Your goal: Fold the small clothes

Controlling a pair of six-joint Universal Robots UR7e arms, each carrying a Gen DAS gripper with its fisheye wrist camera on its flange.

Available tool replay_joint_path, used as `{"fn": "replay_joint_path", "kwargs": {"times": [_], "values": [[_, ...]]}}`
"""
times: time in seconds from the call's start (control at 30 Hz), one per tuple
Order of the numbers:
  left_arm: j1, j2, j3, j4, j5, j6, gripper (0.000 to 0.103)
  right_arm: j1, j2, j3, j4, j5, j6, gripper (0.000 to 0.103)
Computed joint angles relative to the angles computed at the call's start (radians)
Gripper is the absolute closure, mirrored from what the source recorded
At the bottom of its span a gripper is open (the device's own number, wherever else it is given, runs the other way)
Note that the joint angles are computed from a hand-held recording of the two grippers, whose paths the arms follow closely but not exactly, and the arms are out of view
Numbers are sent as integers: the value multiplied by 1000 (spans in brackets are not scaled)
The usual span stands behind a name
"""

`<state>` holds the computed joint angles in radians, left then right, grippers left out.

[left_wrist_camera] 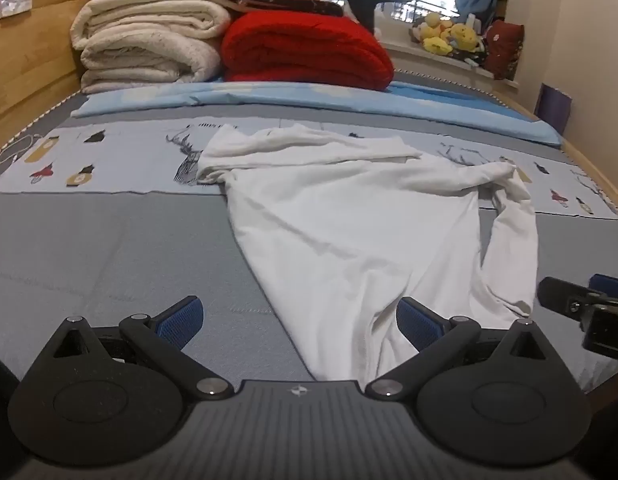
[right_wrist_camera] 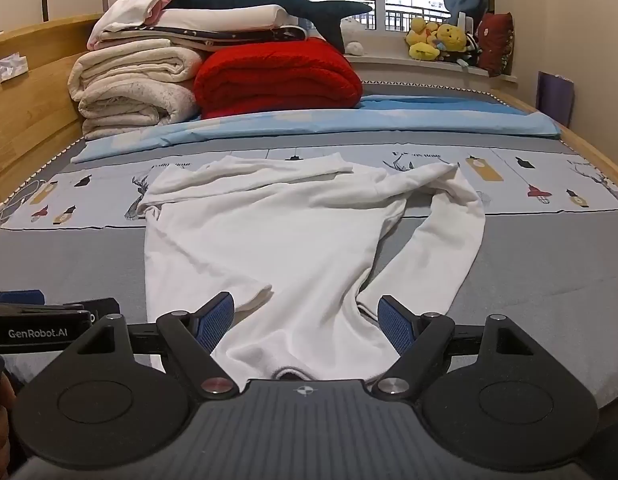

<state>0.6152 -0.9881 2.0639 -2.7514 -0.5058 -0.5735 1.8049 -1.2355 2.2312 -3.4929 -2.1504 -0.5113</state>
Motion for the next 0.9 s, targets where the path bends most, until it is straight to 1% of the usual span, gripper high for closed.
{"fn": "replay_joint_path", "kwargs": {"times": [0.2,0.33,0.43,0.47,0.5,0.63,0.67,0.9], "values": [[-12,13,16,-119,-13,116,0,0,8,-3,-6,-1,-9,23],[-24,10,25,-150,-31,142,0,-1,7,-3,-4,-2,-7,23],[-21,24,11,-178,-25,176,0,-1,7,-3,-4,-1,-9,23],[-22,26,11,-185,-23,181,0,-1,6,-2,-4,-2,-9,23],[-22,12,12,-149,-33,156,0,0,7,-2,-4,-2,-9,23],[-24,16,11,-166,-29,170,1,0,8,-3,-5,-3,-8,23],[-23,0,11,-126,-47,137,1,1,7,-3,-4,-3,-8,23],[-25,4,18,-163,-50,148,1,0,7,-3,-4,-3,-8,23]]}}
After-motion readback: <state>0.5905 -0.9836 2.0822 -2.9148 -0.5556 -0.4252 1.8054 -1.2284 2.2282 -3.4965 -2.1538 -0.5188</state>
